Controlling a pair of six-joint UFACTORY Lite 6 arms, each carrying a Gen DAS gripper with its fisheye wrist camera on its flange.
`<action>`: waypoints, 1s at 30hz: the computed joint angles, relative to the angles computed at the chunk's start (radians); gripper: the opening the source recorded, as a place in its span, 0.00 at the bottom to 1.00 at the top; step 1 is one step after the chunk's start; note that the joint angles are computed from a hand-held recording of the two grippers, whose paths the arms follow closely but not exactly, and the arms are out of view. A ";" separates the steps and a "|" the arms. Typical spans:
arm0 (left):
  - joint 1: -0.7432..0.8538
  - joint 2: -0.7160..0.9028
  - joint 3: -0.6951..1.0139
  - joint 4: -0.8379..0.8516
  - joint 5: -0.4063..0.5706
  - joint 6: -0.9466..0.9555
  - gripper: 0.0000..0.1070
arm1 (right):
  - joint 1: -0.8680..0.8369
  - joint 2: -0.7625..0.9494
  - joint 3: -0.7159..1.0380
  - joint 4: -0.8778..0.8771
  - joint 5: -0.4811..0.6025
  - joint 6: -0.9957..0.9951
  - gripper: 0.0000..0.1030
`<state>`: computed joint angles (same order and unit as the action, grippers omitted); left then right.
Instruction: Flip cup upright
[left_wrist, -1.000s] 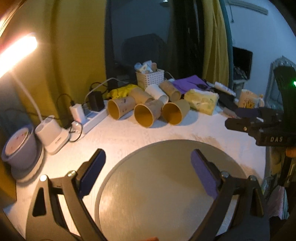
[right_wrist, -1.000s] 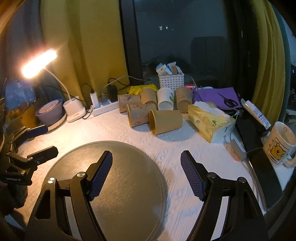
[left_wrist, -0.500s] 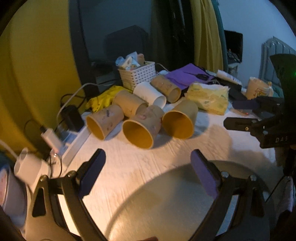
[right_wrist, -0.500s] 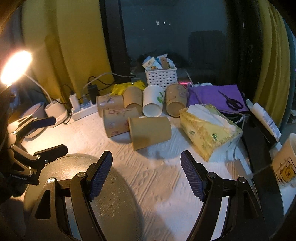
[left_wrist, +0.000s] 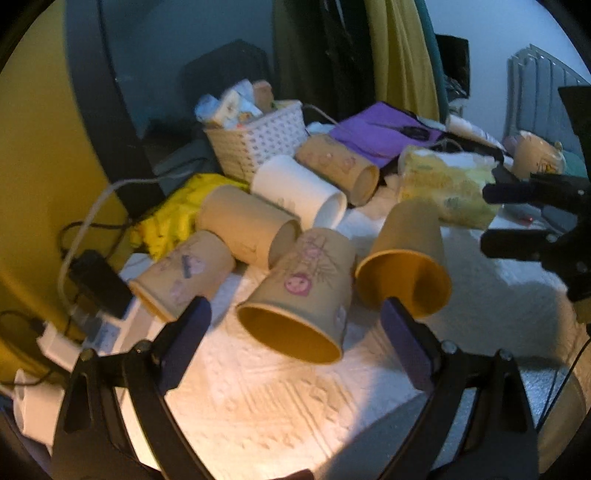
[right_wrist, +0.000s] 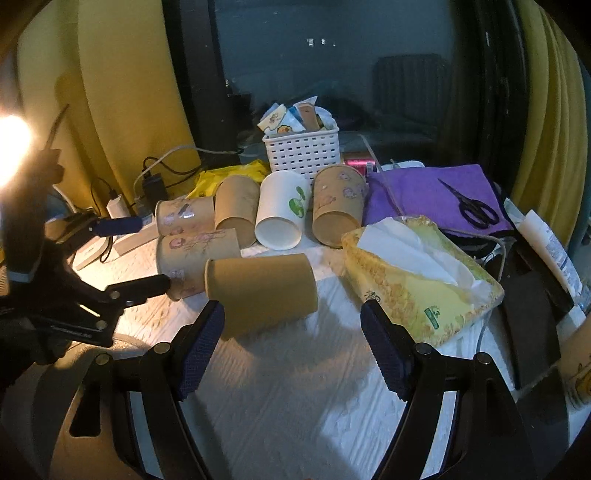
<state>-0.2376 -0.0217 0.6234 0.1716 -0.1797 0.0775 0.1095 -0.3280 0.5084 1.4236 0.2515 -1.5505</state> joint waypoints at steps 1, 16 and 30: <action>0.005 0.022 0.014 0.047 -0.004 -0.034 0.88 | -0.007 0.007 0.002 0.010 0.005 -0.012 0.77; -0.021 0.135 0.081 -0.179 -0.016 0.235 0.71 | -0.058 -0.057 -0.024 -0.140 0.039 0.133 0.77; -0.015 -0.353 -0.221 -0.305 0.131 0.284 0.70 | -0.005 -0.378 -0.120 -0.616 0.114 0.670 0.77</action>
<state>-0.2526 -0.3752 0.4021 -0.1338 -0.0491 0.3612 0.1048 -0.7058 0.3888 0.8077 0.3658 -0.8804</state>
